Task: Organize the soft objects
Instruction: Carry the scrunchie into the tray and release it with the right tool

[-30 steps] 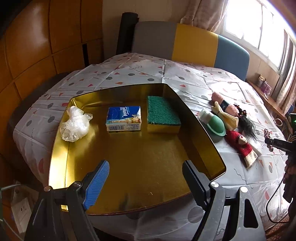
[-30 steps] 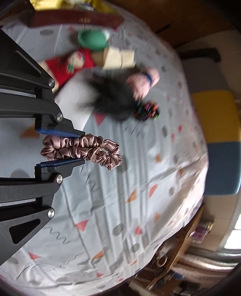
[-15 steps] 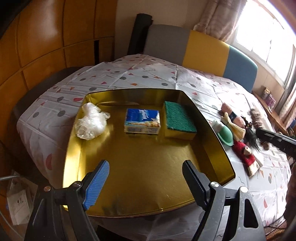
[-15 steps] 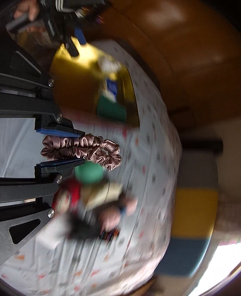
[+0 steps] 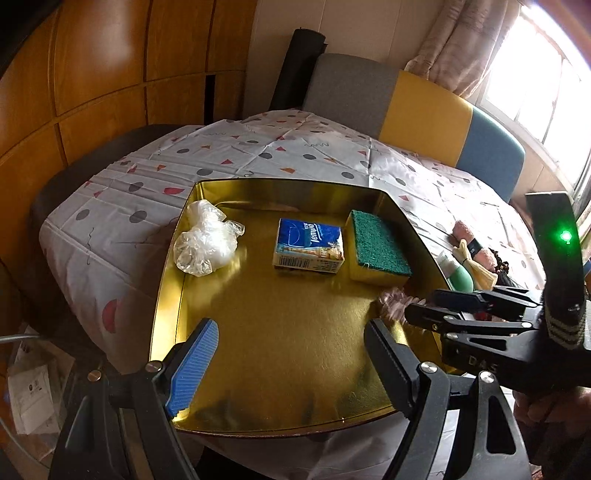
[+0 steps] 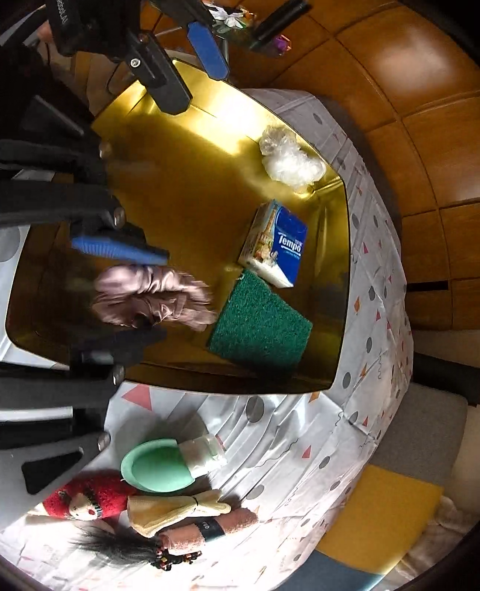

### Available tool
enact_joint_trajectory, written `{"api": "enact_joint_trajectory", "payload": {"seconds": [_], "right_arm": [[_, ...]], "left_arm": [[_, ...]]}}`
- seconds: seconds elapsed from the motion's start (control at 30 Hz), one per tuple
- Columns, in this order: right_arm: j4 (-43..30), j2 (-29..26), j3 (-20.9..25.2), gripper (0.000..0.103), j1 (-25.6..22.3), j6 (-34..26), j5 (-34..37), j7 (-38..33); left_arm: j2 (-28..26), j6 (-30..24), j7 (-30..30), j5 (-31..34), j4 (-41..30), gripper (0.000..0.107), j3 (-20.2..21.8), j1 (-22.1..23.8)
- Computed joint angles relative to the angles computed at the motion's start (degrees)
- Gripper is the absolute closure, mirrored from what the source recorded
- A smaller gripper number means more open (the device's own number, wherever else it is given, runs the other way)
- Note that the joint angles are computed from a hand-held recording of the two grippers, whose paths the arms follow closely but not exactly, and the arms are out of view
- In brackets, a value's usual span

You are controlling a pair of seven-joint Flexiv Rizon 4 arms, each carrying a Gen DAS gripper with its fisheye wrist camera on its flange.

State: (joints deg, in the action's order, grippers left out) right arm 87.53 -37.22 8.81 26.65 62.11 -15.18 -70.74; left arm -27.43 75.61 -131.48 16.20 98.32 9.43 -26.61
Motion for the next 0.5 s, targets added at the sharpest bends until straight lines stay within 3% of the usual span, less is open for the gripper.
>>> {"api": "enact_joint_trajectory", "payload": {"seconds": [0.07, 0.27, 0.5], "right_arm": [[1.6, 1.4, 0.3, 0.042, -0.7, 1.4, 0.6, -0.1], [6.1, 4.2, -1.6, 0.042, -0.2, 7.4, -1.0, 2.1], [13.5, 8.9, -6.9, 0.042, 0.9, 15.0, -6.3, 9.9]], "left_arm": [[-0.1, -0.2, 0.0, 0.0, 0.0, 0.024, 0.0, 0.0], [-0.2, -0.6, 0.6, 0.4, -0.5, 0.024, -0.2, -0.3], [-0.1, -1.5, 0.2, 2.6, -1.7, 0.024, 0.4, -1.5]]}}
